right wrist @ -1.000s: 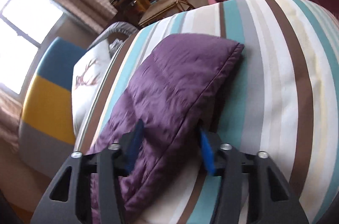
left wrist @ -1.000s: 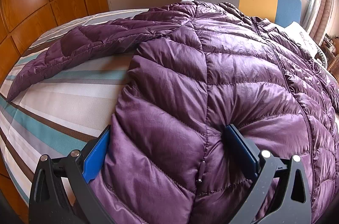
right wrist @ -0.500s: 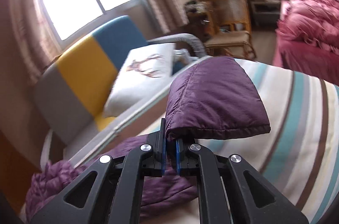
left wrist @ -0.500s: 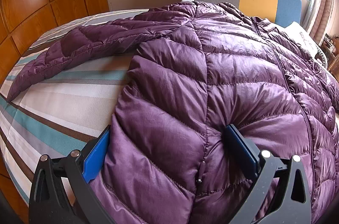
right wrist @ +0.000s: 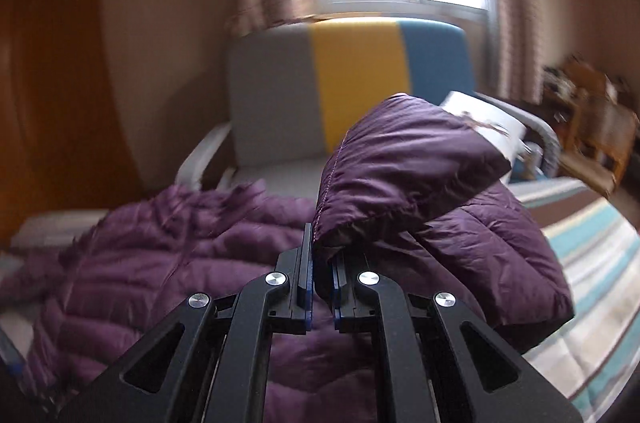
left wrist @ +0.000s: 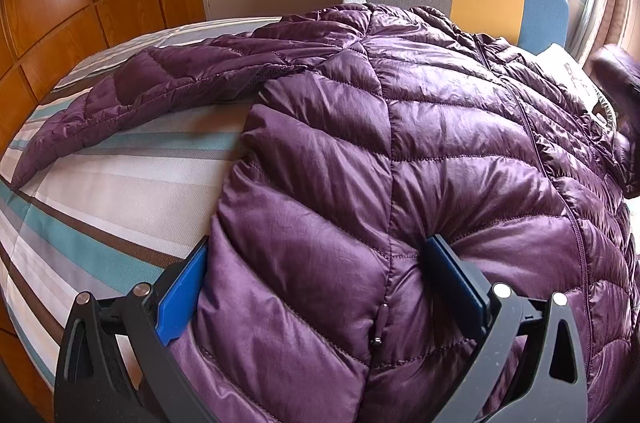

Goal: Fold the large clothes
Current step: 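Lift the held sleeve with the right tool and fold it across the jacket body, then open the right tool to release the sleeve onto the jacket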

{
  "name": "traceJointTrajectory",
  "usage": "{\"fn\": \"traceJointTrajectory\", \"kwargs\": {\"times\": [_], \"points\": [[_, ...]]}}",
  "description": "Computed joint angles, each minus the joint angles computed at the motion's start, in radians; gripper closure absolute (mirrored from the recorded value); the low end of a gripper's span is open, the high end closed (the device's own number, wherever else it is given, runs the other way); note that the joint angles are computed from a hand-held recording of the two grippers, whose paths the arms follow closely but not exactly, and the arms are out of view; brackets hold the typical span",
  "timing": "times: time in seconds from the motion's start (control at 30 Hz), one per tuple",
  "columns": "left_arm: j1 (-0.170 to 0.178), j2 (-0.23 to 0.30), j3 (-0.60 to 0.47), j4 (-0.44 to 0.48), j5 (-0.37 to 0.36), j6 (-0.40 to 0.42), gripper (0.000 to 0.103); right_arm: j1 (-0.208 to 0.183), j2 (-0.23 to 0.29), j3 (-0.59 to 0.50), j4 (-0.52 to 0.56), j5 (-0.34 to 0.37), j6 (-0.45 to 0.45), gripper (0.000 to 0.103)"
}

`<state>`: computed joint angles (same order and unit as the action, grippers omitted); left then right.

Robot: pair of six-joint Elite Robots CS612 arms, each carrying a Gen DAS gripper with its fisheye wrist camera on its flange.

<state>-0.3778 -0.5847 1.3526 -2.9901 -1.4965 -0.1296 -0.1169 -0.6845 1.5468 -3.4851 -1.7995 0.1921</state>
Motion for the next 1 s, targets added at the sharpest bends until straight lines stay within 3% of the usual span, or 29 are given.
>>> {"fn": "traceJointTrajectory", "kwargs": {"times": [0.2,0.33,0.5,0.6,0.67,0.7,0.77,0.87,0.93,1.0], "points": [[0.000,0.001,0.000,0.000,0.000,0.000,0.002,0.066,0.044,-0.066,0.048,0.050,-0.311,0.096],[0.000,0.001,-0.001,0.000,0.001,0.001,0.002,0.084,0.054,-0.086,0.124,0.112,-0.429,0.096],[-0.001,0.000,0.000,0.000,0.005,0.002,0.002,0.088,0.044,-0.087,0.256,0.173,-0.500,0.091],[-0.002,0.001,-0.002,0.004,0.010,0.005,0.002,0.078,0.032,-0.077,0.297,0.226,-0.508,0.077],[0.000,0.001,-0.005,0.010,0.007,0.004,0.002,0.071,0.021,-0.062,0.287,0.273,-0.502,0.037],[-0.001,0.000,-0.005,0.012,0.005,0.002,0.002,0.069,0.016,-0.049,0.264,0.289,-0.500,0.034],[0.000,-0.001,-0.011,0.029,0.003,0.001,0.002,0.060,0.002,-0.016,0.207,0.327,-0.486,0.033],[-0.001,-0.008,-0.020,0.050,-0.003,-0.001,0.002,0.044,-0.018,0.041,0.097,0.290,-0.405,0.034],[-0.004,-0.011,-0.030,0.049,-0.010,-0.016,0.002,0.026,-0.032,0.077,0.033,0.213,-0.292,0.033],[-0.010,-0.010,-0.045,0.008,-0.008,-0.026,0.002,0.009,-0.046,0.103,0.019,0.066,-0.140,0.034]]}}
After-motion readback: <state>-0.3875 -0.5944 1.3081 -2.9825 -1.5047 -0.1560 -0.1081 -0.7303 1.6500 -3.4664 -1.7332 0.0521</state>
